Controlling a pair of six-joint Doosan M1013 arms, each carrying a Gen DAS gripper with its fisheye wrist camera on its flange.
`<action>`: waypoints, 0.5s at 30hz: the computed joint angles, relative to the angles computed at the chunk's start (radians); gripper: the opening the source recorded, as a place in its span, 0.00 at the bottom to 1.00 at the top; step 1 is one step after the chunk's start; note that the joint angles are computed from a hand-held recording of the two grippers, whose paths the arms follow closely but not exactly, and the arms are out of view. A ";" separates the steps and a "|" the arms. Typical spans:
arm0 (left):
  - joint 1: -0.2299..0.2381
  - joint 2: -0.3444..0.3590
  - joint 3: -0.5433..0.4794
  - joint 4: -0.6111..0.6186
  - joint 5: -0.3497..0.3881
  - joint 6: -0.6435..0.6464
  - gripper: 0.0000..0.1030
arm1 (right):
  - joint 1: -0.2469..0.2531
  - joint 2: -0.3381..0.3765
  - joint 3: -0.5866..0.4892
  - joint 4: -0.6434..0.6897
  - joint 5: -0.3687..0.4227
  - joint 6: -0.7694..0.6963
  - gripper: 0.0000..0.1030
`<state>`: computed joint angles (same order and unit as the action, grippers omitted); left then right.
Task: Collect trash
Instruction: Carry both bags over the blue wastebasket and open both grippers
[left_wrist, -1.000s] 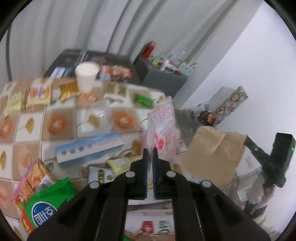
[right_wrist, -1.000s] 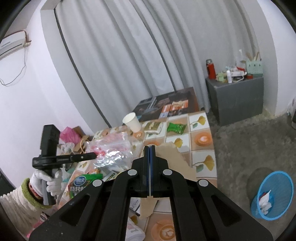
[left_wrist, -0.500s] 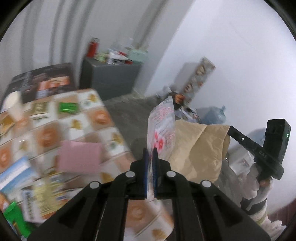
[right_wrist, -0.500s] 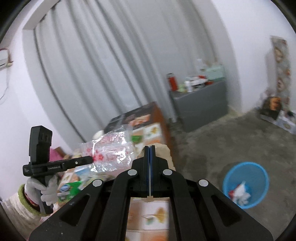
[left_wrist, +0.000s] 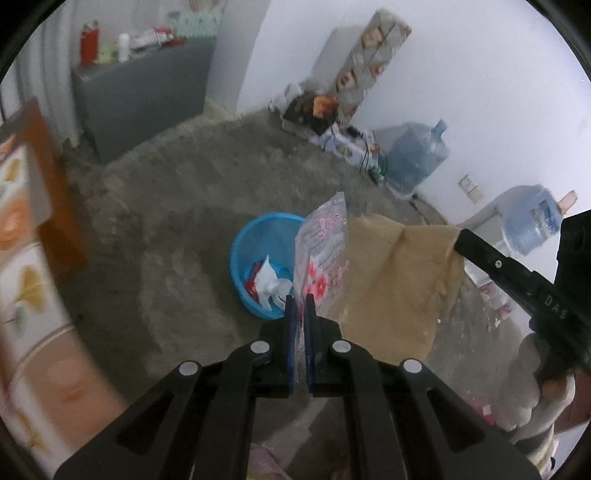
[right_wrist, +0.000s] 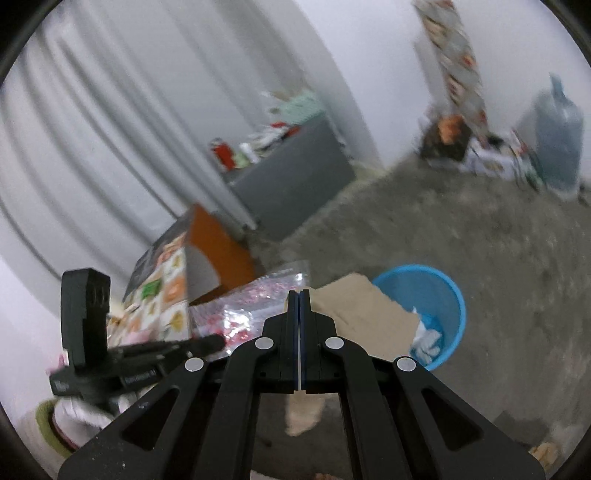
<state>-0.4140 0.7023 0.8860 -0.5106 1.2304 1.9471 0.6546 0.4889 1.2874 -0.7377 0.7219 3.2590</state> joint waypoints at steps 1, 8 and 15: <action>-0.015 0.023 -0.023 0.010 0.010 -0.019 0.04 | -0.008 0.001 0.010 0.008 -0.007 0.011 0.00; -0.064 0.151 -0.157 0.053 0.028 -0.089 0.06 | -0.069 0.025 0.069 0.049 -0.060 0.061 0.03; -0.062 0.262 -0.271 0.028 0.054 -0.257 0.51 | -0.101 0.058 0.105 0.161 -0.049 0.077 0.32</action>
<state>-0.4763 0.9642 0.6146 -0.4823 1.2840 1.6898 0.5539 0.5466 1.3928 -0.5771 0.6732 3.3362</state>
